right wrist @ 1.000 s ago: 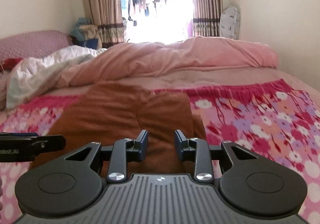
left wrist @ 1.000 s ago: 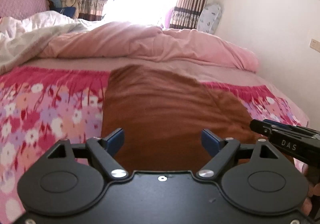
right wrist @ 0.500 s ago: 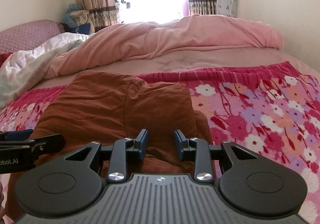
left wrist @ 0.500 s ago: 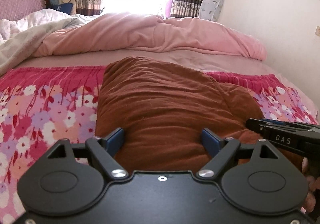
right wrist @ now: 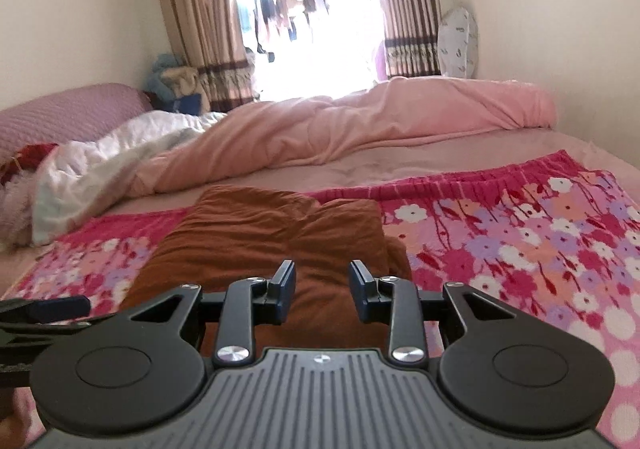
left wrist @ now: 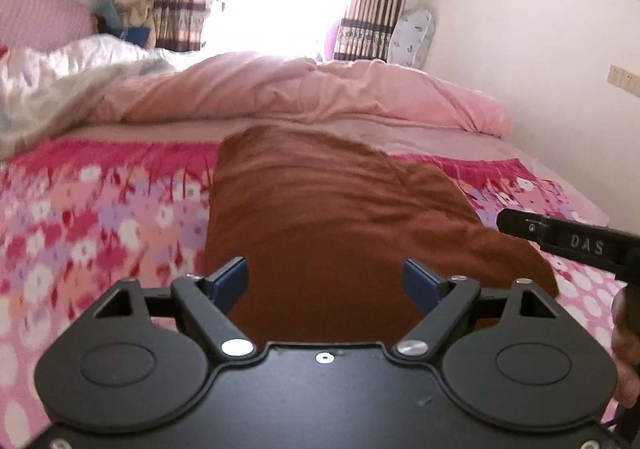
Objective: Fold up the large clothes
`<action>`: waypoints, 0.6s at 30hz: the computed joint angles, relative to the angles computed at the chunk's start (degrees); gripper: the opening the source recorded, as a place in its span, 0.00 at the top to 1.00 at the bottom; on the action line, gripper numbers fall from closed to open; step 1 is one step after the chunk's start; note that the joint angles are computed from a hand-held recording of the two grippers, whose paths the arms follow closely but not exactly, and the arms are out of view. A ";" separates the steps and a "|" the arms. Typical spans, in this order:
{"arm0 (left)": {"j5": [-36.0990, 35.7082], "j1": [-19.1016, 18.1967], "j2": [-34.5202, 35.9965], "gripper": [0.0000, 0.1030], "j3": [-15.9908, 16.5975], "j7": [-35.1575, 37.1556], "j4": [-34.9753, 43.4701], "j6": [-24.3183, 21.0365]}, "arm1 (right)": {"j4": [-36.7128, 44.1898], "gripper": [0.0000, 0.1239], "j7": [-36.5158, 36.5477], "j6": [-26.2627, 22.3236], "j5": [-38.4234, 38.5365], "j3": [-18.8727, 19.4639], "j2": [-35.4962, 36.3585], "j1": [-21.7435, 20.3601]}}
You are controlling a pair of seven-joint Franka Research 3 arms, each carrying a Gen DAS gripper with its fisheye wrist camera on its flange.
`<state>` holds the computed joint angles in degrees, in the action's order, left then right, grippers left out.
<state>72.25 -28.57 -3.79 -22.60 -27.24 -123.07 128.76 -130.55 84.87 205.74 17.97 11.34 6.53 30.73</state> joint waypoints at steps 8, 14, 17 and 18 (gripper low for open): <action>-1.39 -0.26 4.03 0.15 1.05 -0.99 0.66 2.09 | -0.99 0.68 -12.19 2.36 14.14 -1.12 1.84 4.70; -0.51 -1.02 3.65 0.15 1.56 -2.24 -0.13 2.12 | -0.17 0.68 -13.07 1.51 15.71 -1.16 2.78 4.85; -1.61 -1.22 2.91 0.17 1.30 -2.66 -0.44 1.36 | -0.54 0.68 -14.48 2.36 16.98 -1.25 2.53 5.37; -1.94 -1.40 2.51 0.17 1.05 -3.14 -0.66 0.82 | -0.82 0.68 -15.03 2.70 17.67 -1.20 2.24 5.60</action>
<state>70.30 -29.97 -1.28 -21.55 -30.38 -123.73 129.58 -131.37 69.83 208.43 35.64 10.14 8.77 36.33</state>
